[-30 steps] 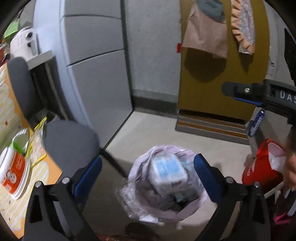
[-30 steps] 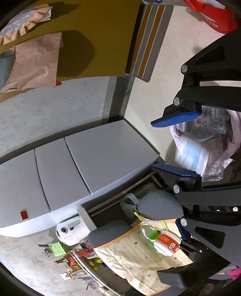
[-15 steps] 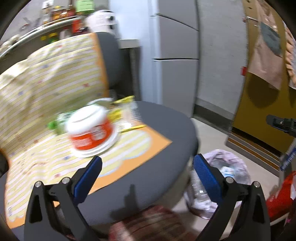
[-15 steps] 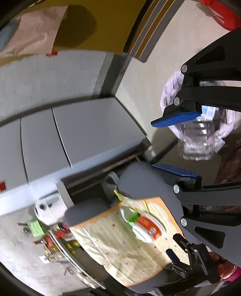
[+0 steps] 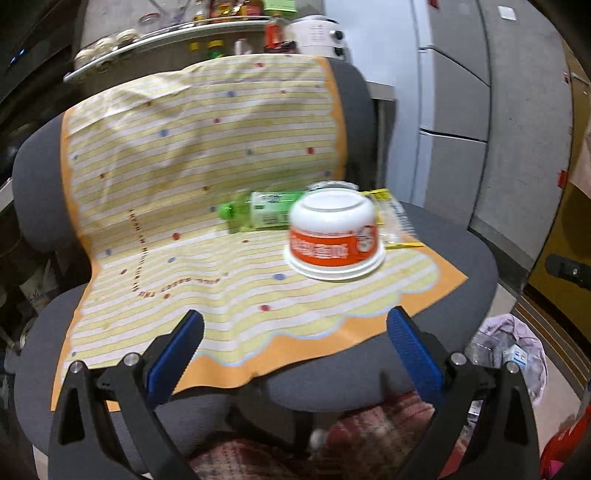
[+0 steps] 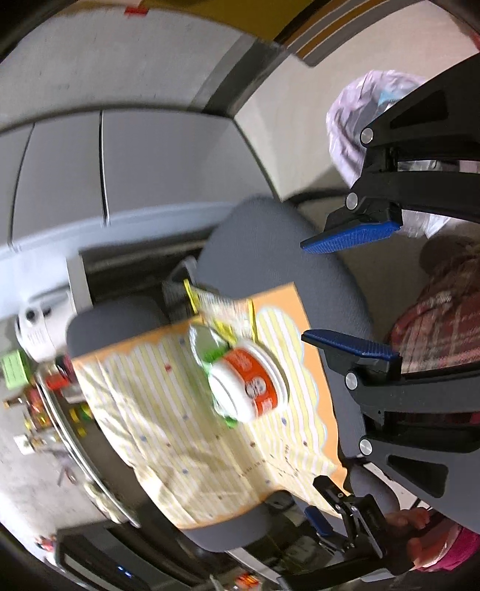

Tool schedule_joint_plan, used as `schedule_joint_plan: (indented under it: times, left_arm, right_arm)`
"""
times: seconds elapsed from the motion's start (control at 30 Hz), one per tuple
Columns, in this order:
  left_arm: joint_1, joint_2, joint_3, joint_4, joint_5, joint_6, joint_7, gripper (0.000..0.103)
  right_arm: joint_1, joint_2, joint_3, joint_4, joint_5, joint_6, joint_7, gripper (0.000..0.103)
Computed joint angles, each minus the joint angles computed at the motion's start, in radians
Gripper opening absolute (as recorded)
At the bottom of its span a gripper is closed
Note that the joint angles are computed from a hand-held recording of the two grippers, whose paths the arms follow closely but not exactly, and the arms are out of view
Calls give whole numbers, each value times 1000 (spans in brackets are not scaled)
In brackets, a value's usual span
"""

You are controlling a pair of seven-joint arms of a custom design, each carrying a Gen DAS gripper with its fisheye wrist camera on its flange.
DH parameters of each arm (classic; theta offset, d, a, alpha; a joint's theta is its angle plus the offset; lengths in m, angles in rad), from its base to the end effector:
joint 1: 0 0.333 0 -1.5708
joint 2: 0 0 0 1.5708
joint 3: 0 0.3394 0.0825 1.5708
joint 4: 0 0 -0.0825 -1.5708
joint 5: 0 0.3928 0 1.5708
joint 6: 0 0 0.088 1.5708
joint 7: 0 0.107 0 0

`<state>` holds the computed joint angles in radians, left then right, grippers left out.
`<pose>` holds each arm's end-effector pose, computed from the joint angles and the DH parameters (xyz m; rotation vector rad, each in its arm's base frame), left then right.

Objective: Collect trash
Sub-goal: 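Grasp the white bowl with orange print by its rim with the right gripper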

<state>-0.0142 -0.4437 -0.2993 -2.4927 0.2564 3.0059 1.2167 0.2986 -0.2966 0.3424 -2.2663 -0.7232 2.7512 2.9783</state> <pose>0.4246 -0.1749 0.5635 -1.4519 1.8376 -0.8880 0.3847 0.3410 0.5697 -1.4671 1.7370 -0.5183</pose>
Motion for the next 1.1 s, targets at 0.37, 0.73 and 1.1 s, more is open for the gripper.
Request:
schedule_joint_plan:
  times: [0.37, 0.73, 1.1]
  left_arm:
    - [129, 25, -28, 38, 87, -48, -134, 96]
    - [200, 72, -48, 96, 202, -69, -259, 96]
    - [144, 84, -13, 92, 247, -84, -302, 96]
  right_arm:
    - [116, 401, -87, 429, -4, 8, -238, 45]
    - [246, 694, -206, 814, 110, -168, -413, 44]
    - [334, 449, -308, 443, -36, 2, -191, 44]
